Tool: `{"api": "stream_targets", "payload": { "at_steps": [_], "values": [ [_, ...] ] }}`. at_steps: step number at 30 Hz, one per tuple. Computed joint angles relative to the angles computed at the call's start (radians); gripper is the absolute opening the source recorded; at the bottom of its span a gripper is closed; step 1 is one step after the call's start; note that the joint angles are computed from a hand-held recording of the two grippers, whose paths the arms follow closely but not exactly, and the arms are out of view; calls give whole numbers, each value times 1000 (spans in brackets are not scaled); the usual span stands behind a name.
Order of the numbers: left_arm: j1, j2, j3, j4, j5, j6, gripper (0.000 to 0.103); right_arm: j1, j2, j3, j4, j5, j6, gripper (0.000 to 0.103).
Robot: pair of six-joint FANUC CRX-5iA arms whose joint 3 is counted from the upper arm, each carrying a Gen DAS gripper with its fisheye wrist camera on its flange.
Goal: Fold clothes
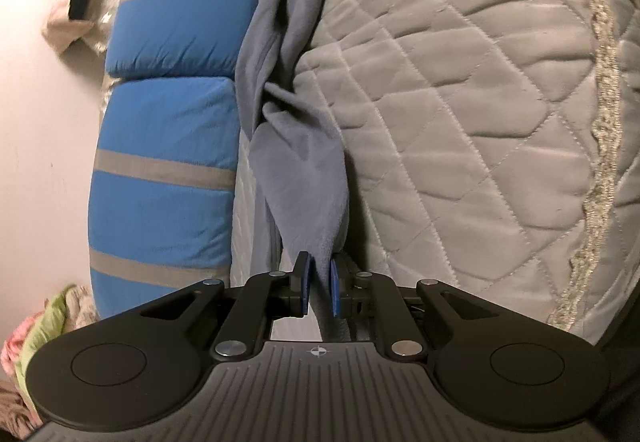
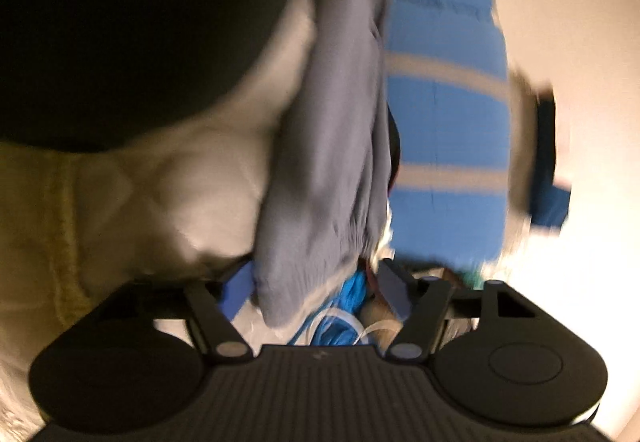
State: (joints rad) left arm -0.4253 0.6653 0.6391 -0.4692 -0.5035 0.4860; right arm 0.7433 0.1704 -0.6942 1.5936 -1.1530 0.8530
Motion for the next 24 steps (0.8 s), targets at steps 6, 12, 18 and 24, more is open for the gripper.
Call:
{"api": "stream_targets", "payload": {
  "at_steps": [6, 12, 18, 24],
  "values": [
    [24, 12, 35, 38, 0, 28, 6, 17, -6, 30, -105, 21, 58, 8],
    [97, -5, 27, 196, 66, -50, 5, -30, -58, 56, -79, 24, 64, 7],
    [140, -28, 3, 224, 106, -78, 4, -58, -84, 117, -122, -21, 46, 6],
    [160, -16, 70, 199, -24, 39, 4, -40, -109, 93, -173, -70, 46, 6]
  ]
}}
